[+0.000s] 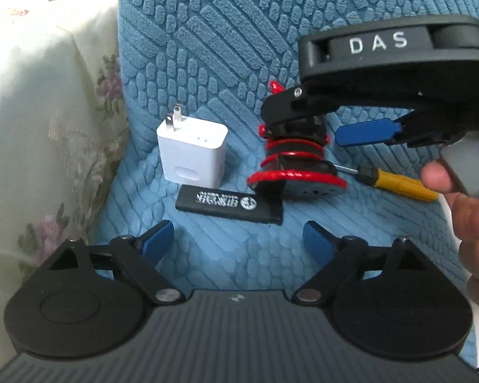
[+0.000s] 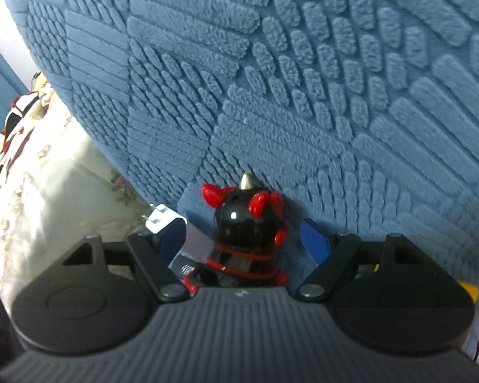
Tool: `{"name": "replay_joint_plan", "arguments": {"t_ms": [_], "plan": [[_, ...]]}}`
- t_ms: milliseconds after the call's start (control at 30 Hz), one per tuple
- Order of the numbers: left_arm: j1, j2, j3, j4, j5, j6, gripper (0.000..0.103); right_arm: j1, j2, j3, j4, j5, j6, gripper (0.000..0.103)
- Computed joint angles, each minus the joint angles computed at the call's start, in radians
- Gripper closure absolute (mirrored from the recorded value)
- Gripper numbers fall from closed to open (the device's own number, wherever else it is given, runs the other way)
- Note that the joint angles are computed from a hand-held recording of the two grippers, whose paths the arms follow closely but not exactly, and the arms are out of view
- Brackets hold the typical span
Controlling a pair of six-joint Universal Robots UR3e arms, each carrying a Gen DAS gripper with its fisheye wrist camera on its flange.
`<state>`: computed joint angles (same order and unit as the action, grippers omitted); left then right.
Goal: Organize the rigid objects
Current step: 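Grasp the black lighter with the left gripper while the right grasps the devil figurine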
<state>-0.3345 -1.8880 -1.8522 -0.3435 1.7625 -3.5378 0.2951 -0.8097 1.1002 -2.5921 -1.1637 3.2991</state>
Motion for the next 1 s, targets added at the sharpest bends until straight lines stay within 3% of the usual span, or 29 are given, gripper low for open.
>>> {"name": "replay_joint_plan", "arguments": {"t_ms": [300,667,733,900,1000], "plan": [[0.029,-0.075,0.08,-0.03,-0.007,0.06,0.01,-0.004,0.079,-0.098,0.04,0.013,-0.032,0.023],[0.008,-0.164,0.154,0.014,0.041,0.094,0.014,0.039,0.252,-0.33,0.11,0.005,0.031,0.021],[0.007,-0.154,0.142,0.022,0.043,0.094,0.016,0.045,0.255,-0.326,0.102,-0.005,0.025,0.023],[0.007,-0.138,0.135,0.005,0.047,0.078,0.017,0.039,0.178,-0.188,0.022,-0.007,0.023,0.042],[0.009,-0.137,0.139,-0.005,0.034,0.054,0.017,0.036,0.12,-0.099,-0.01,-0.01,0.021,0.042]]}}
